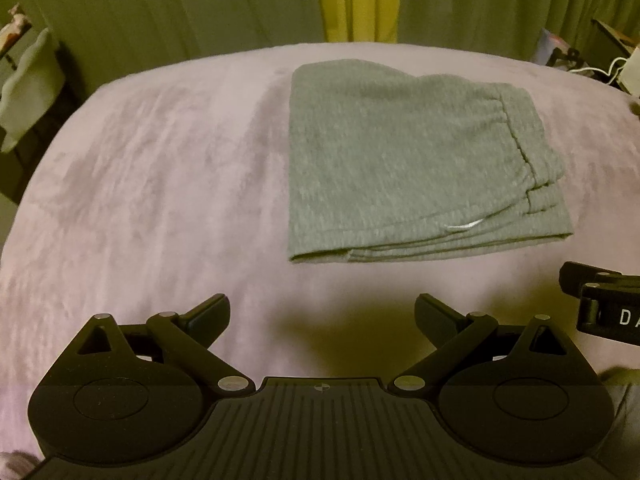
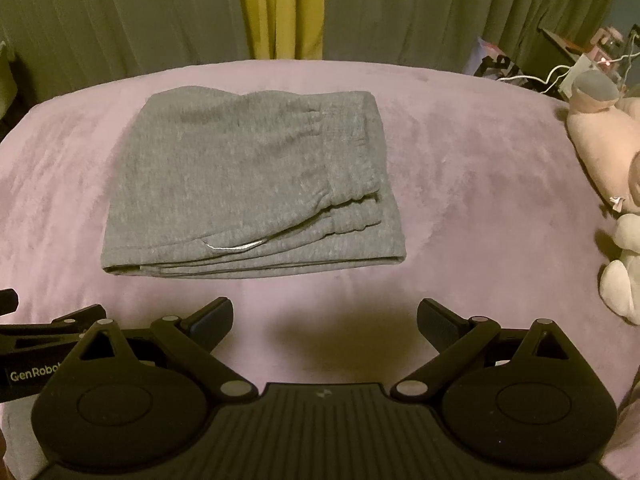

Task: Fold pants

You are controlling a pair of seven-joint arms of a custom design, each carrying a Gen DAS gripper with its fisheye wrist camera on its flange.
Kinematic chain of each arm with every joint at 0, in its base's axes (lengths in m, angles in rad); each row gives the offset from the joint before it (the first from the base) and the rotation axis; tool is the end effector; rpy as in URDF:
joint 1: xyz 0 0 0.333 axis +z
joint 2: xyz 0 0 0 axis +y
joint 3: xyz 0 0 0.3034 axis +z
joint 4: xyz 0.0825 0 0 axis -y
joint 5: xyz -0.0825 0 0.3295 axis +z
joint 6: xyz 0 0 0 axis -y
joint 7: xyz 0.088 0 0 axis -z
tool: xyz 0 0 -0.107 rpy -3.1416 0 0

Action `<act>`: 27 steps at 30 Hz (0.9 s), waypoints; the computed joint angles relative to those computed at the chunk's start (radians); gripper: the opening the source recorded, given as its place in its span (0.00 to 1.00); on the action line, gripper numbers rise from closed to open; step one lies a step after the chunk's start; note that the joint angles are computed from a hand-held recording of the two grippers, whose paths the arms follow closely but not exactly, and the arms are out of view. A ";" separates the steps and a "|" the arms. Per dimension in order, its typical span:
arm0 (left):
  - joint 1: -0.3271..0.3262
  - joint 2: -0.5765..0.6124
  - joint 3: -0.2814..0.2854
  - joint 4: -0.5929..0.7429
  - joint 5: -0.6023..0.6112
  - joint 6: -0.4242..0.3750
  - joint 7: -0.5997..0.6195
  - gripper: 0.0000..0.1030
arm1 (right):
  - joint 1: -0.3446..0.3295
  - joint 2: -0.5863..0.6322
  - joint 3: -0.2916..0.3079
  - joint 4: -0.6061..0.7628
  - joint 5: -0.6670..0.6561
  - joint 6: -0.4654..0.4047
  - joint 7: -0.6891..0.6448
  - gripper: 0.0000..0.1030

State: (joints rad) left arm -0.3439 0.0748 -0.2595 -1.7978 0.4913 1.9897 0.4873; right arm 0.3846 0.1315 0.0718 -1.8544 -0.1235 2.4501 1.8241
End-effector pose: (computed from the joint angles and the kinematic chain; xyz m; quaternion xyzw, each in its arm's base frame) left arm 0.4682 -0.2823 0.5220 -0.7858 0.5757 -0.0713 0.2146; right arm 0.5241 0.2550 0.5095 -0.7757 0.5860 -0.1366 0.1902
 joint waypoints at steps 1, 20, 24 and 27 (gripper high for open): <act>0.000 -0.001 0.000 0.000 0.000 -0.001 0.000 0.98 | -0.001 -0.002 0.000 -0.004 0.003 0.004 -0.002 0.96; 0.002 -0.012 -0.002 -0.015 -0.007 0.009 -0.010 0.98 | -0.003 -0.010 0.003 -0.014 0.017 0.021 -0.006 0.96; 0.000 -0.011 -0.003 -0.012 -0.006 0.008 -0.012 0.98 | -0.004 -0.010 0.002 -0.015 0.015 0.020 -0.005 0.96; -0.001 -0.013 -0.003 -0.014 -0.005 0.008 -0.018 0.98 | -0.005 -0.012 0.002 -0.018 0.017 0.024 -0.008 0.96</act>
State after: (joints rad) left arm -0.3445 0.0614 -0.2627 -1.8119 0.4860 1.9980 0.4692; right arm 0.3795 0.1190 0.0735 -1.8726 -0.1069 2.4743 1.8164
